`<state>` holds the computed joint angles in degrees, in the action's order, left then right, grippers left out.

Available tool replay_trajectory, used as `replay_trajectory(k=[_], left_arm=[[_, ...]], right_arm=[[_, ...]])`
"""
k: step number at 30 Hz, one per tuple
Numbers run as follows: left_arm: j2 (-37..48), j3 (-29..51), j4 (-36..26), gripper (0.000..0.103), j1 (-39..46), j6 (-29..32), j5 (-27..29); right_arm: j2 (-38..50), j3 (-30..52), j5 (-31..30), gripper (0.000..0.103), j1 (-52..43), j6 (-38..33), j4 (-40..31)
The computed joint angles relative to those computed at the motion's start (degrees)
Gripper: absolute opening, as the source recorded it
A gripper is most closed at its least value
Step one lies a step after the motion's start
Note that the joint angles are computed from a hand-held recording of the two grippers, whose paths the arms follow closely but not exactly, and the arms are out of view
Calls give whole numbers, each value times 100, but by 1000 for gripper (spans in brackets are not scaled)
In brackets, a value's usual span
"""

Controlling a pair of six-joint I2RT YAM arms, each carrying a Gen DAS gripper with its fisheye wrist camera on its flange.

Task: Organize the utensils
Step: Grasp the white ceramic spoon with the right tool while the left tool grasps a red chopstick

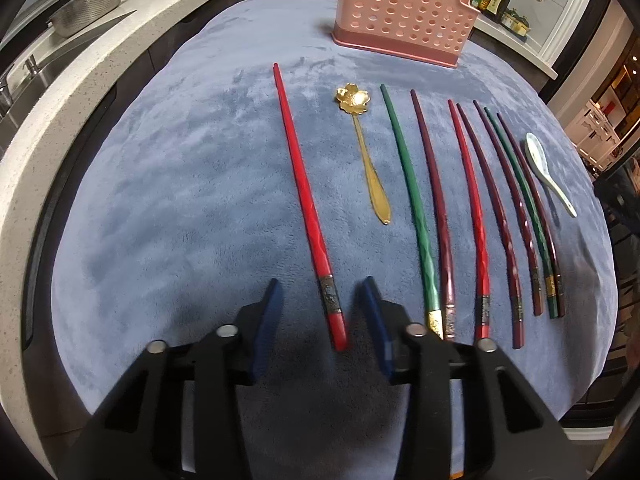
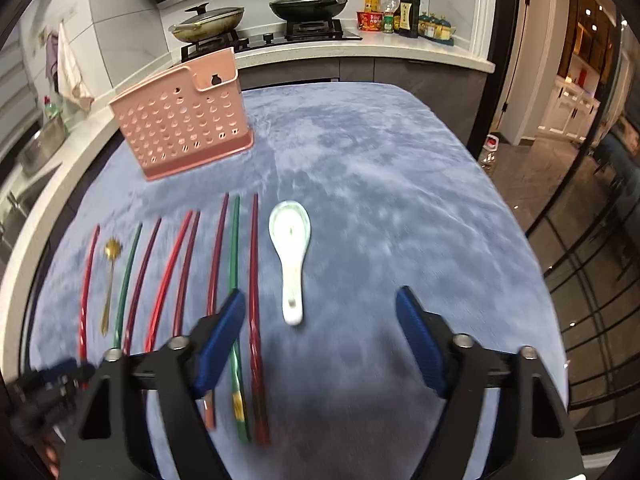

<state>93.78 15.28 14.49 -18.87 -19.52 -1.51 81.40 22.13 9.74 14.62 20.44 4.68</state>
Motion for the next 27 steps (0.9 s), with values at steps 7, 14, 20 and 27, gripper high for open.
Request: replay_trajectory(k=[7,14,20,27], left_arm=[[-22,-124,134,23,467,220,405],[-20,-154,159,13,674,339,582],[49,-158,227,11,768,374,655],[91,-307,529,7,729,306,591]], right_arm=[[1582,606,-513,26,-245,-83,696],[2155,556,-1177,16,-565,-32,1311],[2345,403,-1325,13,-575,54,1756],[2268,122,-1408,10,-610,126,2067]])
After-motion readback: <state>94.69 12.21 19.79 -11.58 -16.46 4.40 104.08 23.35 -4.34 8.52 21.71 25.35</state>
